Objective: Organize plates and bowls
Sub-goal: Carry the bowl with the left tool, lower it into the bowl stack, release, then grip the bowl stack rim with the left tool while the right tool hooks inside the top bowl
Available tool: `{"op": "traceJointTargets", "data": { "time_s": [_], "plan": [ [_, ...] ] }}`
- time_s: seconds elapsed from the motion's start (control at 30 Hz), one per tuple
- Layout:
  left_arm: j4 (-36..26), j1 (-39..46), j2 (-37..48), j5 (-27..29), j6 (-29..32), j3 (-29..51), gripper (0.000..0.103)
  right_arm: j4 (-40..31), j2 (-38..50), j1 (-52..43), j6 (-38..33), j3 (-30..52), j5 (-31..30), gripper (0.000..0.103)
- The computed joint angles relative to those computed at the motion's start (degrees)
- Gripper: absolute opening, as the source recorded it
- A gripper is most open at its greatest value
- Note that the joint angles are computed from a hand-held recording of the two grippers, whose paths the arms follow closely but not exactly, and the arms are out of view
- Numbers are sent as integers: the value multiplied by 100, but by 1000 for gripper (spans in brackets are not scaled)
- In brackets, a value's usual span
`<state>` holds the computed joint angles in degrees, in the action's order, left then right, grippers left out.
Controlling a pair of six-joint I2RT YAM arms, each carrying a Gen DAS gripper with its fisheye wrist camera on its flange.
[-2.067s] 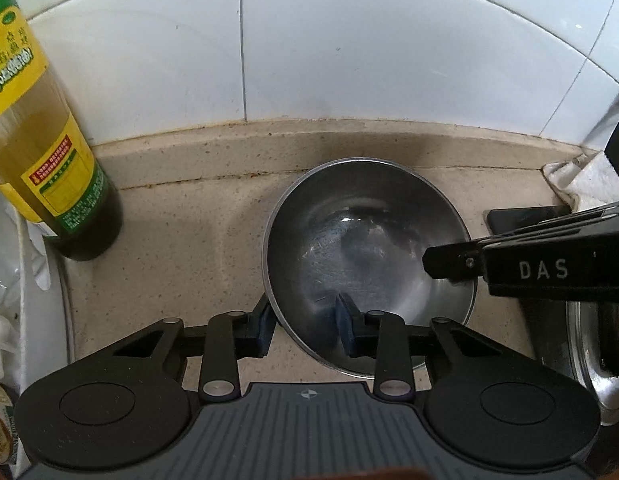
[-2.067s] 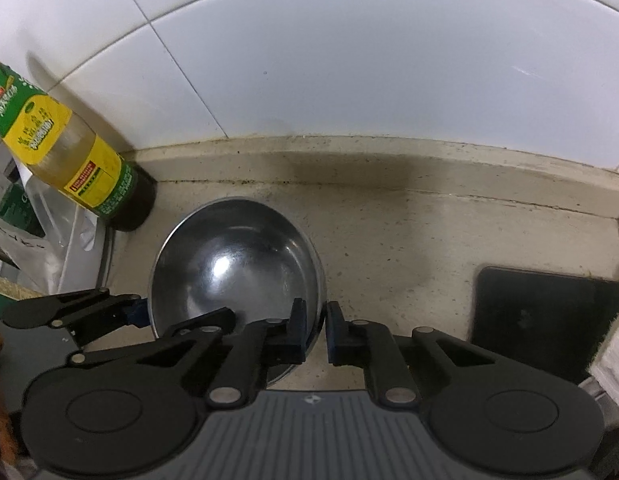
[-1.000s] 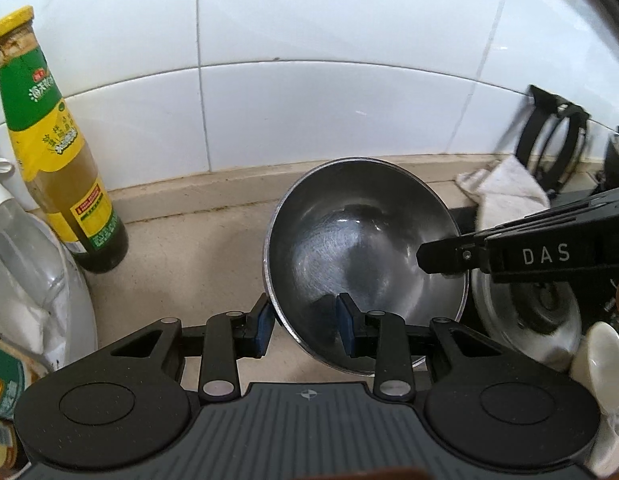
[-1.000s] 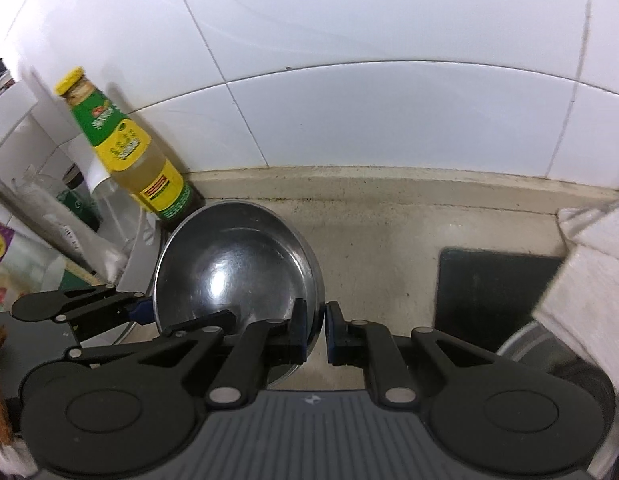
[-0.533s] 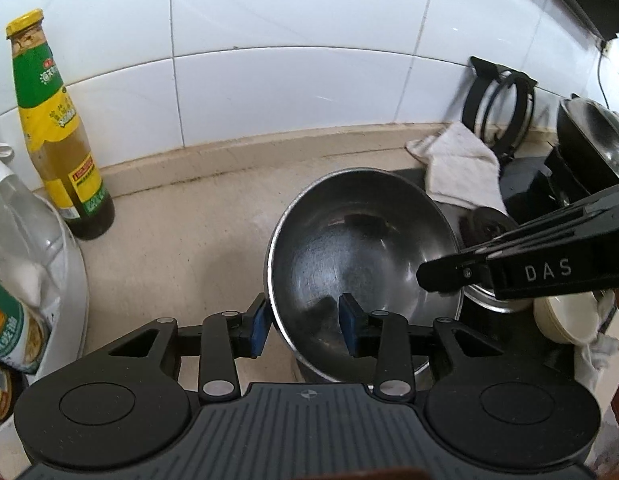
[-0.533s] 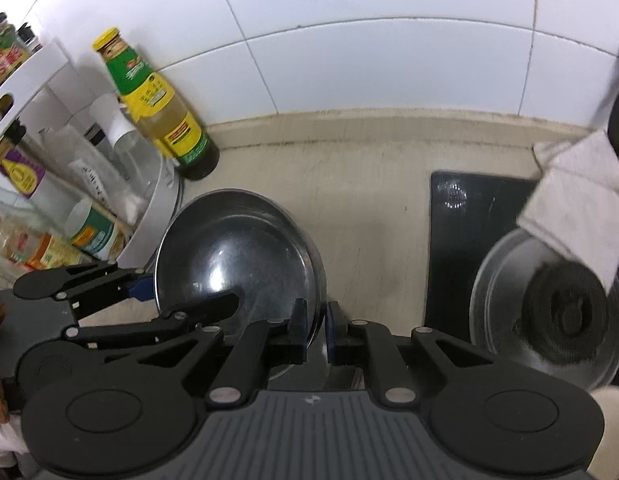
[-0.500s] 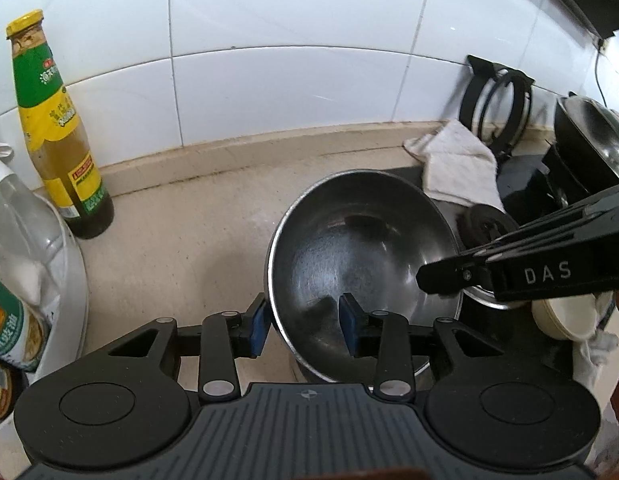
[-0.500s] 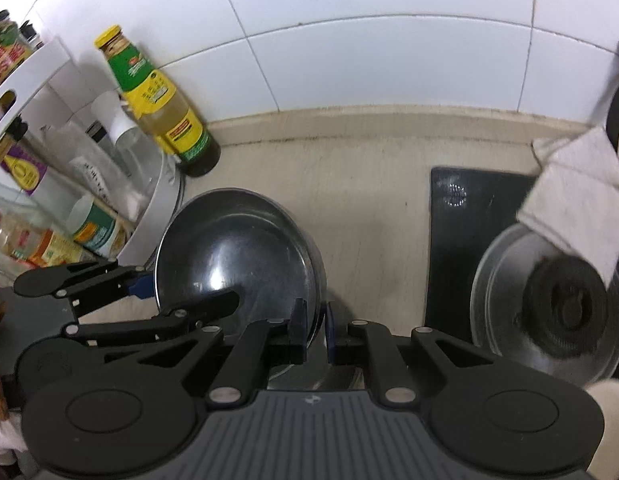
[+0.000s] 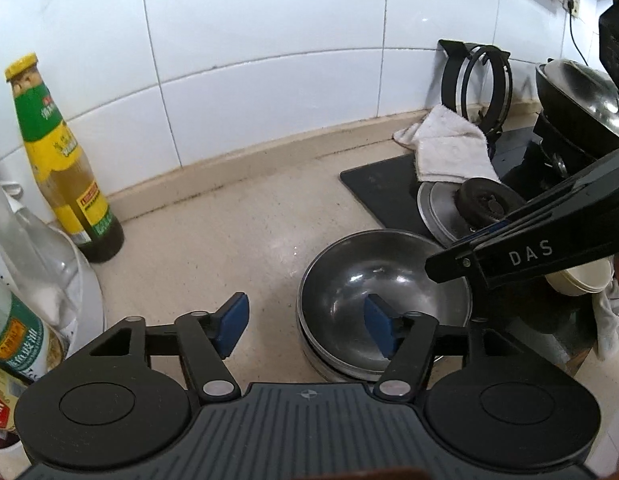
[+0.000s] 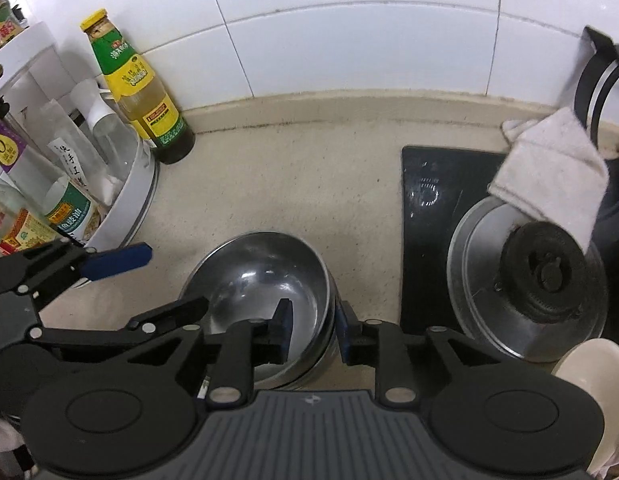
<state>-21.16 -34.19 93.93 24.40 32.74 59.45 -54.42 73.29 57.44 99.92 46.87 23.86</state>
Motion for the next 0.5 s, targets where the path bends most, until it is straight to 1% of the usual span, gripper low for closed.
{"op": "traceJointTargets", "data": {
  "time_s": [0.17,0.5],
  "plan": [
    [289,5,-238,41,140,-268,73,77,8,77,202,-37,111,24],
    [333,75,-365,184,273,-403,74,30,49,164,330,-11,189,24]
  ]
}}
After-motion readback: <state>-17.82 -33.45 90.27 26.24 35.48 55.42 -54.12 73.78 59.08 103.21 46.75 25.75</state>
